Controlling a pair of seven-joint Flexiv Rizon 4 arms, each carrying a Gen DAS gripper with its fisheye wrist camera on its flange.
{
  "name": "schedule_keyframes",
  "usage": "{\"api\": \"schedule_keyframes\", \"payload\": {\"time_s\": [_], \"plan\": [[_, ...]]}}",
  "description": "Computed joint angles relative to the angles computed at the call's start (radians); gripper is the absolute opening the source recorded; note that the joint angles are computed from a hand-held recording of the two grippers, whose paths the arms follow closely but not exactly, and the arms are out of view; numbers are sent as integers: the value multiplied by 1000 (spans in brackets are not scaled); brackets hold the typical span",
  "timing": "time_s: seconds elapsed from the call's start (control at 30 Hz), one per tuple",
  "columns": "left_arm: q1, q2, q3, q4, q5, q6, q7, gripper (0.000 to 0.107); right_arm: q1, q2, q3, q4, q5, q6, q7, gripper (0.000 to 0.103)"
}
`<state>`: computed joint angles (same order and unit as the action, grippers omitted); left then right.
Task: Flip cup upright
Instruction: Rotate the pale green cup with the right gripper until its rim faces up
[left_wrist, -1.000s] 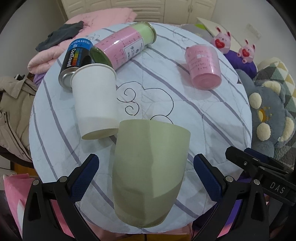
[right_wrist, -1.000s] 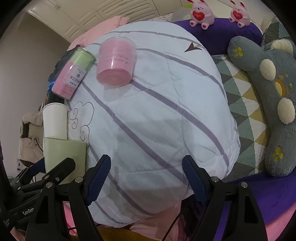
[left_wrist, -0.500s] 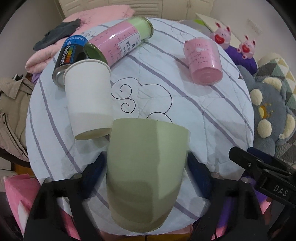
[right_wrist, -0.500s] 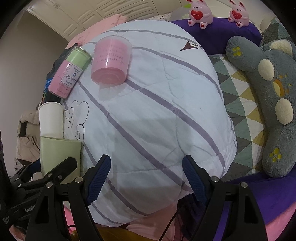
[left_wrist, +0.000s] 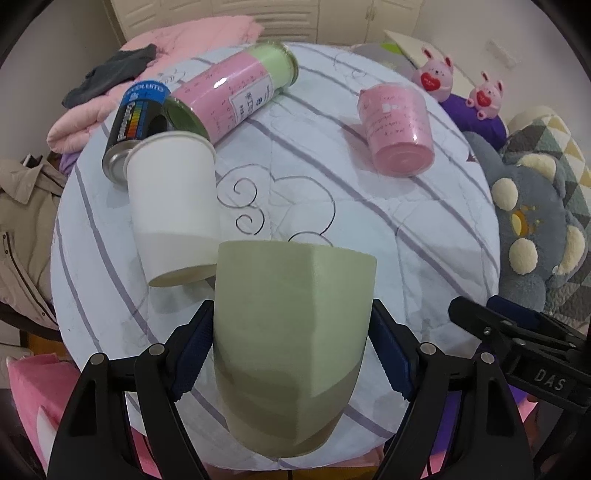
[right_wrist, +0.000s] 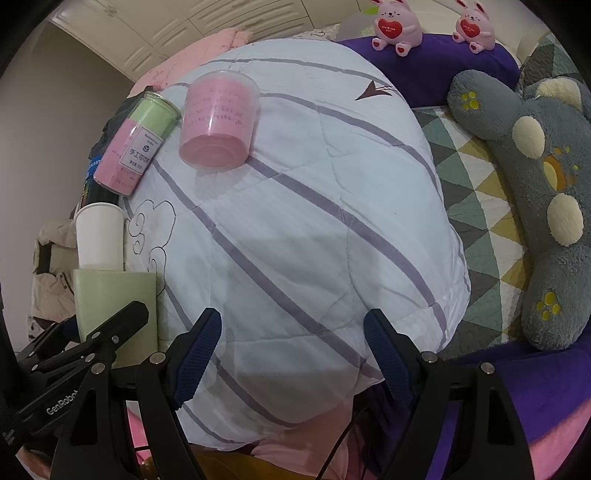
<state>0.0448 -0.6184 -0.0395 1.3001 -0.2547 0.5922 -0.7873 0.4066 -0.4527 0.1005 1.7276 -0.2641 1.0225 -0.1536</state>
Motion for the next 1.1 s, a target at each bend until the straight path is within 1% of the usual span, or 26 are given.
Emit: {"api": "schedule_keyframes", "payload": {"time_s": [0.2,0.33,0.47,0.6,0.77,0.83,0.87,0.9,0.97,1.1], "plan": [[35,31,-43,57,-98,62,70,81,3,-1,0,-3,-1,5,4,81],[41,49,-60,97,-152,141,117,81,3,0,2,-3,3,8,-1,81],[62,54,-97,127,-245,185,171,81,8,3,-1,-3,-4,3,5,81],[43,54,-85,154,-247,251,183,81,12,7,-1,0,-8,-9,15,81],[45,61,-89,177,-258,270,207,81,13,14,0,11,-11,-9,32,81],[41,63,-82,179,-249,276,207,86,14,14,1,10,-9,-17,39,81],[41,68,-82,186,-249,286,210,91,14,14,2,9,-9,-18,40,81],[39,71,-81,194,-250,306,214,93,15,14,3,10,-10,-15,40,81],[39,75,-82,202,-251,326,219,95,15,14,5,9,-10,-15,38,81],[47,78,-87,202,-258,322,228,95,18,14,4,6,-15,-17,41,81]]}}
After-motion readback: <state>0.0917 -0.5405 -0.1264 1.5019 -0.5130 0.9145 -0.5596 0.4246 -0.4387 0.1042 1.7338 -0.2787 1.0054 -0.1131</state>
